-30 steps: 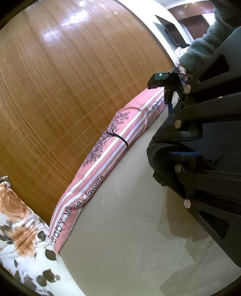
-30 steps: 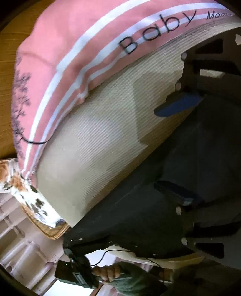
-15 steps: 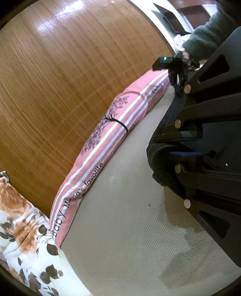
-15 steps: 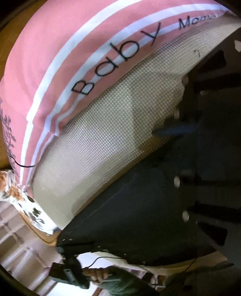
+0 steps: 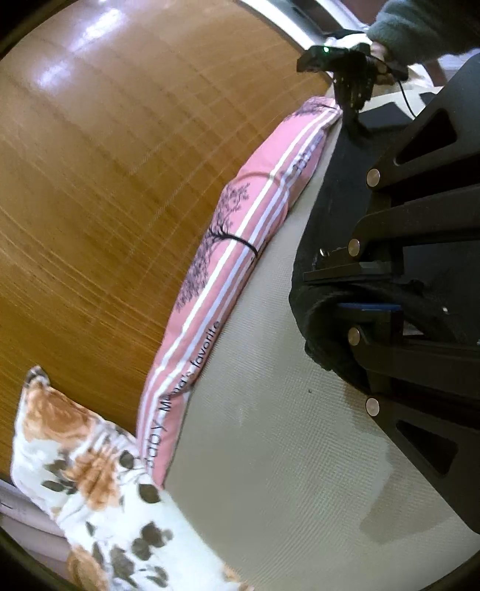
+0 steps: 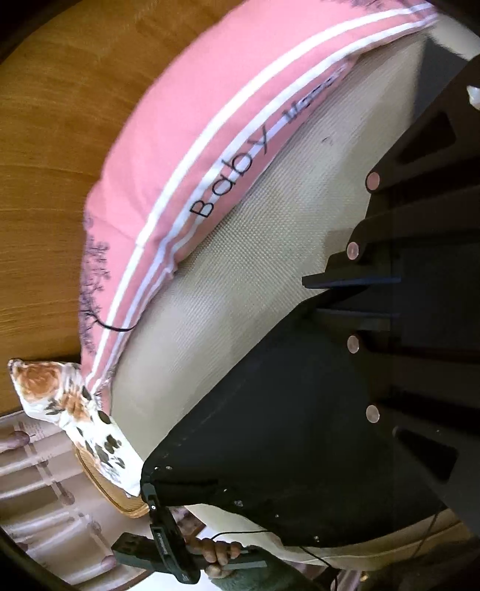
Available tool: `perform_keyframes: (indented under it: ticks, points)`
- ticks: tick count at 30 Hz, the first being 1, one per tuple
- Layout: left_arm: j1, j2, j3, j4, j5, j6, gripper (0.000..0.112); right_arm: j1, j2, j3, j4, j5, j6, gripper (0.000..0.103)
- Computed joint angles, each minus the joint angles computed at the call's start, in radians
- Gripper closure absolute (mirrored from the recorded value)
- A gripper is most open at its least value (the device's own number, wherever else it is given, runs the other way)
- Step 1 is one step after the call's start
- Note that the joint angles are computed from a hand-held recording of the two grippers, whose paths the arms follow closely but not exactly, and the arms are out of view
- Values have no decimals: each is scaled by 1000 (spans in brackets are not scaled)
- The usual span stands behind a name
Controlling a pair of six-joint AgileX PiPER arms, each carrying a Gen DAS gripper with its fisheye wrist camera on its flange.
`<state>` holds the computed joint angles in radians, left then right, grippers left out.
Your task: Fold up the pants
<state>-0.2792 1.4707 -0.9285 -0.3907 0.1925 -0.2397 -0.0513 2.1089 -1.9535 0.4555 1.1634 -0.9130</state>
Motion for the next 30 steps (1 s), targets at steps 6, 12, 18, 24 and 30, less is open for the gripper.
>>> perform_keyframes:
  ticks: [6,12,18,24,30]
  points:
    - [-67,-188,78,194,71,-132,104,-1,-381,510,-7,-187,-48,96]
    - [-192,-407,210,414,182,-335,104,-54,-704,926,35,-251,-94,97]
    - [-404,-561,355,661,328,-632,104,-146,-897,1232,88,-261,-160,98]
    - [-565,-508,427,710,440,-735,103,-170,-964,1445,108,-344,-211,97]
    - [-684,-383,404,808,540,-838,97,-76,-939,1551,49,-500,-140,97]
